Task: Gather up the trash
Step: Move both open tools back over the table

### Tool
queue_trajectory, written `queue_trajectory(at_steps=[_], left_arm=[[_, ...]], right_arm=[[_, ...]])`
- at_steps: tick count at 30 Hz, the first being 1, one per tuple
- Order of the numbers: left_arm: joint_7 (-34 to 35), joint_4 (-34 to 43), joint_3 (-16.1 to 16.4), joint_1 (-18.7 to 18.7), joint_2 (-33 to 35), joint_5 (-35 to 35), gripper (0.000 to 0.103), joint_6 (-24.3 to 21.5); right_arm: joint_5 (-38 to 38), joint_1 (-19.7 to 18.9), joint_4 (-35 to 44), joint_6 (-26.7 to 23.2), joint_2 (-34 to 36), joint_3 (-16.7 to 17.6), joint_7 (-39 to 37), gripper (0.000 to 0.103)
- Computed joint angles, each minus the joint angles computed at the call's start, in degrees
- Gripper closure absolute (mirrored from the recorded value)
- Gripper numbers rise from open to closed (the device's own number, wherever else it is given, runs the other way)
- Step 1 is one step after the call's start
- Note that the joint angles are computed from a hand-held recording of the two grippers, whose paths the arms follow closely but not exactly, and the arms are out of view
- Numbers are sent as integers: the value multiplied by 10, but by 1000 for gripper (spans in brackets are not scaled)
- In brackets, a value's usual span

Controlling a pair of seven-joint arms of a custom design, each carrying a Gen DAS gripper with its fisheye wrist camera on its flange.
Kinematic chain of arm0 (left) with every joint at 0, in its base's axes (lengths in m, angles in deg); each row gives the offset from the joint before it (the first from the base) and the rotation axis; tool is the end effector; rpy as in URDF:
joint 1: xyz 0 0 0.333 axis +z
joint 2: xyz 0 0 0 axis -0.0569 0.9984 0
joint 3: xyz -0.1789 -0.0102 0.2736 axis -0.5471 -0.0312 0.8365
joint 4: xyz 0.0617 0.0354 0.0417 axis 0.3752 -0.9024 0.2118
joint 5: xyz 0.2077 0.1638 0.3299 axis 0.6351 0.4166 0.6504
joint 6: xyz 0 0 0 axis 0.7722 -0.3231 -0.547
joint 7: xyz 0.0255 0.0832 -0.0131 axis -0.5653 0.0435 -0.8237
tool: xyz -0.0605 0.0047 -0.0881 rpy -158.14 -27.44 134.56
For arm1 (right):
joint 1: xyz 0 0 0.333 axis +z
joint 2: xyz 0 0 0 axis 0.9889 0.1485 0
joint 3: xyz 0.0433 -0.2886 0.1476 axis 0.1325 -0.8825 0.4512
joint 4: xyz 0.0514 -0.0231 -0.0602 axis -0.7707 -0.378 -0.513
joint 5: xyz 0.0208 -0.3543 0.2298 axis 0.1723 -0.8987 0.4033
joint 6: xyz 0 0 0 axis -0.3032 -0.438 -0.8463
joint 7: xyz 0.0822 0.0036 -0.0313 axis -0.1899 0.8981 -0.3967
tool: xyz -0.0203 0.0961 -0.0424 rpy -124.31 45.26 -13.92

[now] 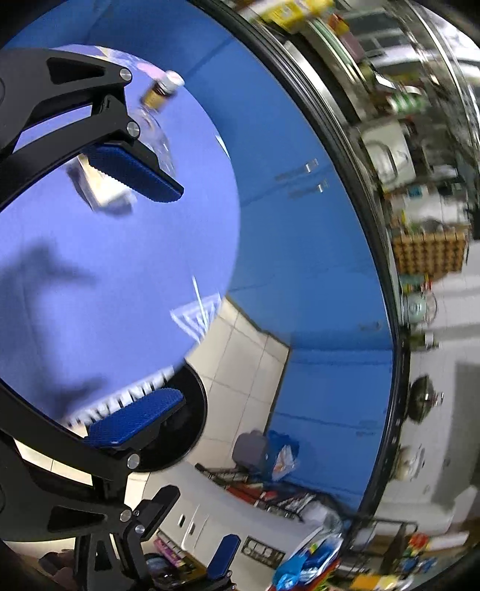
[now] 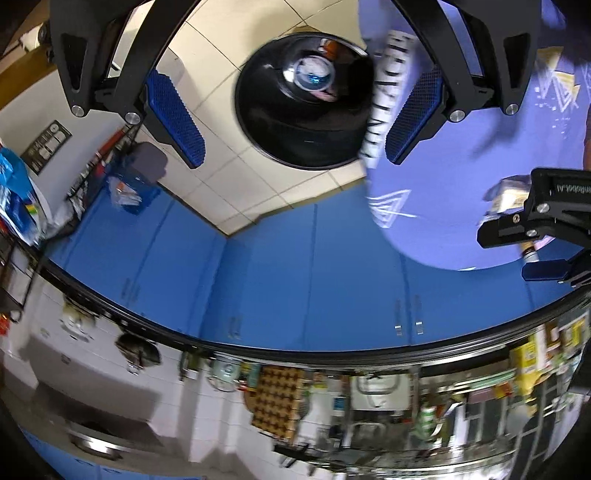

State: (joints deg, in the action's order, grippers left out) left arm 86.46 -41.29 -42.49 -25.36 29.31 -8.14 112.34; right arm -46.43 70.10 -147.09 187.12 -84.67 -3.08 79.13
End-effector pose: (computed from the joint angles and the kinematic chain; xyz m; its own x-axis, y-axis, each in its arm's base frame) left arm 0.4381 -0.3981 0.4874 -0.0468 -0.9927 -0.1113 -0.6691 0.1139 -0.7344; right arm 0.4334 0.1960 0.4504 0.2965 -0.9473 0.1216 -0.5350 -0.2702 -0.8005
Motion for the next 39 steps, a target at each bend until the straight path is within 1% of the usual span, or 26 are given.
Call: queue_trajectory(at_steps=[2, 3, 7, 10, 11, 13, 15, 16, 17, 19, 21, 23, 26, 29, 32, 39], left_arm=[[-7, -33, 4, 5, -33, -7, 4, -2], [-11, -52, 4, 10, -53, -11, 4, -3], [-20, -116, -5, 37, -120, -23, 4, -11], [-21, -162, -13, 57, -167, -36, 4, -21], [-21, -179, -13, 64, -184, -42, 4, -22], [-17, -215, -9, 77, -218, -59, 4, -16], [-11, -241, -11, 91, -241, -72, 4, -11], [-9, -251, -13, 98, -251, -78, 4, -12], [-5, -265, -13, 105, -263, -83, 4, -12], [2, -290, -14, 118, -284, -92, 4, -9], [12, -312, -13, 129, -301, -101, 4, -3], [22, -332, -9, 140, -314, -111, 4, 6], [36, -356, -2, 159, -324, -127, 4, 28], [52, -376, 5, 178, -329, -144, 4, 50], [64, -386, 5, 198, -327, -156, 4, 69], [90, -399, 9, 243, -305, -177, 4, 124]], right_arm=[[-1, 19, 9, -6, 7, -3, -2, 7], [-1, 35, 14, -9, 13, -8, -3, 7], [-10, 81, 45, -21, 47, -19, 2, 7], [-21, 127, 73, -27, 82, -36, 7, 7], [-28, 136, 79, -30, 90, -38, 10, 7], [-61, 120, 101, -39, 112, -5, 32, 7], [-112, 92, 127, -51, 138, 39, 67, 7], [-140, 83, 141, -58, 152, 54, 85, 7], [-169, 79, 157, -65, 168, 65, 104, 7], [-206, 89, 180, -78, 195, 68, 127, 7], [-238, 109, 209, -97, 228, 63, 146, 7], [-272, 137, 237, -118, 257, 49, 166, 7], [-282, 173, 268, -139, 288, 30, 166, 7], [-296, 212, 299, -159, 318, 4, 171, 7], [-279, 238, 325, -174, 343, -13, 157, 7], [-214, 282, 371, -200, 392, -48, 109, 7]])
